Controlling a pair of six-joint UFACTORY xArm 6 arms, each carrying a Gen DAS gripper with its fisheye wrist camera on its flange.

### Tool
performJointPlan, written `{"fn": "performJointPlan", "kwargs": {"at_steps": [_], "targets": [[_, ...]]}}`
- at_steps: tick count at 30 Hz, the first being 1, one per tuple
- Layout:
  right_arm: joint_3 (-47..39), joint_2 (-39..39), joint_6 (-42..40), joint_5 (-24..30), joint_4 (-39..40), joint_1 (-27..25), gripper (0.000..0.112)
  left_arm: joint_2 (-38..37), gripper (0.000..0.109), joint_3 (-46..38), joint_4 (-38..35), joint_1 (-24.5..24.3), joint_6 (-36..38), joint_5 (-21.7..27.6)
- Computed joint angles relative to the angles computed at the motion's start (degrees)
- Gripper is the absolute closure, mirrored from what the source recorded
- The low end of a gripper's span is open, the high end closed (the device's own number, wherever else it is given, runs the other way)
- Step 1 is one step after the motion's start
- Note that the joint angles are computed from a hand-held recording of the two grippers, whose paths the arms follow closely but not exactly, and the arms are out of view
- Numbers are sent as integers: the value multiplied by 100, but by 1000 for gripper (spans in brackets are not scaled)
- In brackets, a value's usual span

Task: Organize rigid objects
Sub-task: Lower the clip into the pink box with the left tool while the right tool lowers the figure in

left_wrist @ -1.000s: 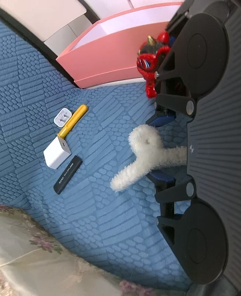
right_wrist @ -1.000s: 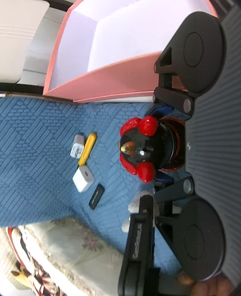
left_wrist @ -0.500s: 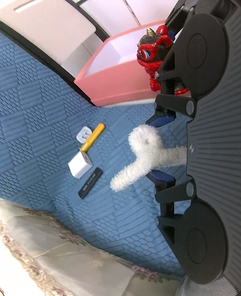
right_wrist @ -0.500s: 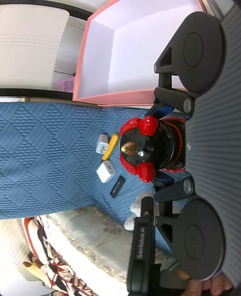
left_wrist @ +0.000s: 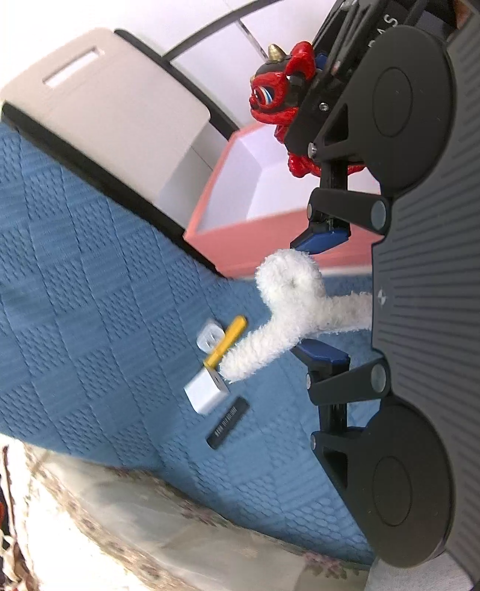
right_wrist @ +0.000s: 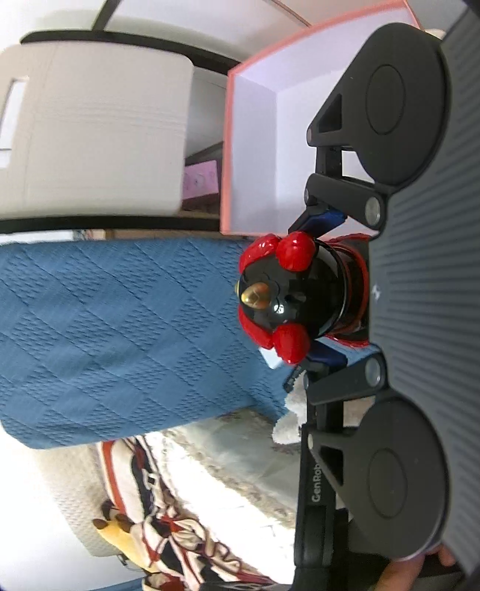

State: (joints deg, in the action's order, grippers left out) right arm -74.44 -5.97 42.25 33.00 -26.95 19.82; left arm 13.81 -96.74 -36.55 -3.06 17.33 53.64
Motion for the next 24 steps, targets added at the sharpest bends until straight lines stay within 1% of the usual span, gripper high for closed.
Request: {"fn": "performJointPlan", "kwargs": {"at_steps": [6,8,12,15,20,24], "targets": [[7,-253,-87,124,56,-188,50,-64,52,-225,-104,-240,-61,-21],[4,-341,-63,257,87,-233,50,-47,52,-330,-126,-348,-137,-30],[84,-553,-66,374,-42,-342,50,31,52,-587,-196,-550,-212,-16],[177,-689,-74,417,38,-489,49,66,52,-702,-197,-702,-220,-1],[501,-959,-64,487,140,-773,49,246,52,-877,-160,-961,-300,27],[821,-1065,-167,396,387,-1087,49,460,52,-957,-26,-1179,-392,14]]}}
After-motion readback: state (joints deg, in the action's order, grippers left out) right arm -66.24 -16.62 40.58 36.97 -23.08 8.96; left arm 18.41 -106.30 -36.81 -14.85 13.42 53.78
